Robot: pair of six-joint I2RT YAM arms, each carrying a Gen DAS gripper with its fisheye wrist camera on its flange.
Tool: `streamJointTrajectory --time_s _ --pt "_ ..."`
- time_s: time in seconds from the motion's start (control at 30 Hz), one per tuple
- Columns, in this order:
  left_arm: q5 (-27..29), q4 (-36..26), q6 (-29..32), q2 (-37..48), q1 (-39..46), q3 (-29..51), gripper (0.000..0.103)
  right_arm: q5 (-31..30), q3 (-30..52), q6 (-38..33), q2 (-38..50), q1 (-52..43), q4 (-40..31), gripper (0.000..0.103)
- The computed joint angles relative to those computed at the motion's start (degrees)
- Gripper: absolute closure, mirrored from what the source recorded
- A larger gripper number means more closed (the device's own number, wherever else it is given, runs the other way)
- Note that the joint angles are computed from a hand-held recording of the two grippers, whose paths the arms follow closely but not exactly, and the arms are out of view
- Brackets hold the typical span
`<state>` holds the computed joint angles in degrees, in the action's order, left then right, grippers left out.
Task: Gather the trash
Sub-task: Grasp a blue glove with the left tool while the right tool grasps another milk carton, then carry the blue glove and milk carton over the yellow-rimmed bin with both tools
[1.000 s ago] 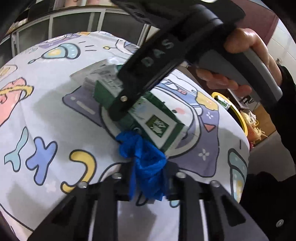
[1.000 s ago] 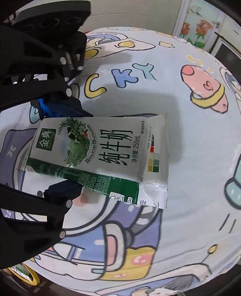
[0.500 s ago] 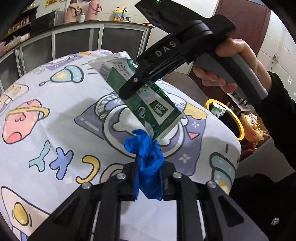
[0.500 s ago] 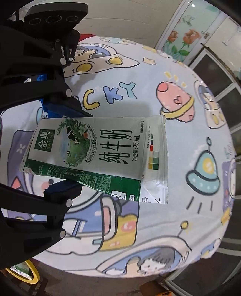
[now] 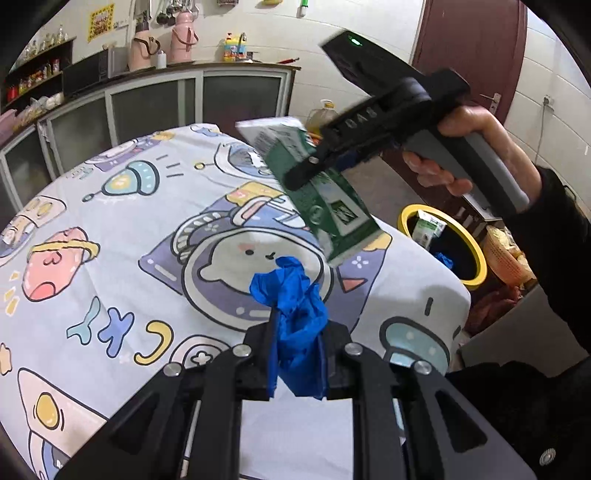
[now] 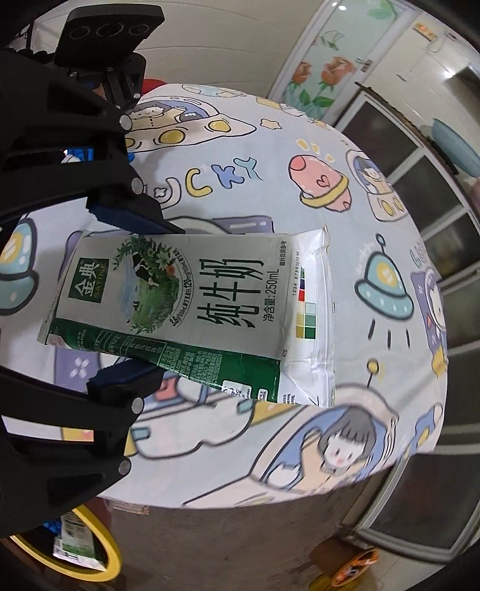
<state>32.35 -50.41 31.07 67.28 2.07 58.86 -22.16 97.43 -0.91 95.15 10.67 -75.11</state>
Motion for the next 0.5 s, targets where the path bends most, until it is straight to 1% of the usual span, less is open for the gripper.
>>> streamJointTrajectory --time_s 0.13,0.23,0.3,0.5 --pt "-4.5 4.2 -6.0 -3.5 -4.2 -1.7 0.089 -2.4 -5.4 -3.6 -5.2 -5.9 0.2 0.046" --pt "-7.6 7.4 -12.0 -5.2 -7.7 -2.0 0.089 -4.1 -8.0 -6.4 -8.5 -10.7 -0.3 0.046" --pt "-11.8 10.1 -16.2 -6.5 -11.1 -2.1 0.088 -5.4 -9.1 -8.5 -10.5 -14.1 -1.0 0.046" --pt "-18.7 14.7 -25.4 -7.5 -18.5 -0.4 0.088 -10.2 -9.8 -15.6 -13.6 -25.4 -4.4 0.046"
